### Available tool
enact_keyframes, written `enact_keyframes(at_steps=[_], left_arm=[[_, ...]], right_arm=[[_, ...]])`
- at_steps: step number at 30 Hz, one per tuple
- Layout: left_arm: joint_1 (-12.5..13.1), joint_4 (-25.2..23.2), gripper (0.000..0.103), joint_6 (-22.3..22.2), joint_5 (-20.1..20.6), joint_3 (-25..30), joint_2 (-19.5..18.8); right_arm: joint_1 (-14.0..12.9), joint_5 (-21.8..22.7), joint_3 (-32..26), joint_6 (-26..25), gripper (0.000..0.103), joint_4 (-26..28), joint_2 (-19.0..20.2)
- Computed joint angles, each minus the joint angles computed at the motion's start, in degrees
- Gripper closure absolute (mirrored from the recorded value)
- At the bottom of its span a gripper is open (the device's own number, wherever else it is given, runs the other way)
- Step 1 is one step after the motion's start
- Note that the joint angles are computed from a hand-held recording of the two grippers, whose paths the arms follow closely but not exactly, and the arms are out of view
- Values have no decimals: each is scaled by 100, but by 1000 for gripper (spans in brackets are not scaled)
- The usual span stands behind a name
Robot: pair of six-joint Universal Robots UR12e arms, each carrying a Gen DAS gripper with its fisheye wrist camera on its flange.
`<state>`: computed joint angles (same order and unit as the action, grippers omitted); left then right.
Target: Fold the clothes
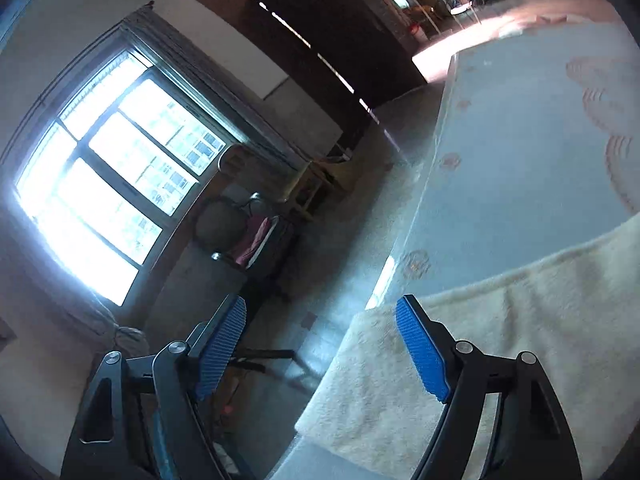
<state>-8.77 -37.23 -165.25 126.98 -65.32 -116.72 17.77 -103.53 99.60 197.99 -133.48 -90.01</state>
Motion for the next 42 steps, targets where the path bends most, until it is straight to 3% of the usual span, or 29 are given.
enact_keyframes(at_steps=[2, 6, 9, 13, 15, 16, 18, 21, 23, 25, 27, 32, 37, 42], left_arm=[[-13, -69, 23, -155, -1074, -97, 210], [-90, -1357, 22, -456, -3092, 10, 371], [-212, -1833, 22, -557, -3857, -73, 417], [-380, -1900, 22, -566, -3983, -302, 471], [-406, -1400, 21, -635, -4005, -609, 559], [-398, -1147, 15, -628, -3985, -740, 584], [-299, -1236, 1, -853, -4165, -739, 565], [-170, -1301, 0, -990, -4491, -764, 566], [-197, -1300, 0, -833, -4357, -778, 563], [-174, -1288, 0, -833, -4386, -799, 563], [-156, -1272, 0, -808, -4380, -815, 561], [-134, -1227, 0, -799, -4416, -833, 528], [-203, -1225, 0, -851, -4378, -815, 518], [-242, -1297, 0, -875, -4343, -603, 378]], right_arm=[[-67, 193, -97, -130, 22, 201, 27], [-135, 348, -244, -265, 17, 435, 107], [-134, 337, -228, -243, 14, 395, 108], [-199, 388, -243, -6, 16, 391, 33], [-304, 442, -139, 359, 16, -144, -44], [-393, 560, -140, 504, 16, -291, -44], [-642, 1043, -283, 653, 16, -140, 36], [-961, 1394, -626, 576, 16, 171, 245], [-1182, 1594, -874, 519, 16, 180, 409], [-1464, 2095, -1220, 577, 16, 387, 622], [-1796, 2872, -1553, 875, 16, 567, 859], [-2388, 4298, -2087, 2194, 17, 516, 1457], [-2582, 5013, -2549, 2456, 17, 1138, 1963], [-2637, 6164, -2674, 2440, 29, 1015, 2365]])
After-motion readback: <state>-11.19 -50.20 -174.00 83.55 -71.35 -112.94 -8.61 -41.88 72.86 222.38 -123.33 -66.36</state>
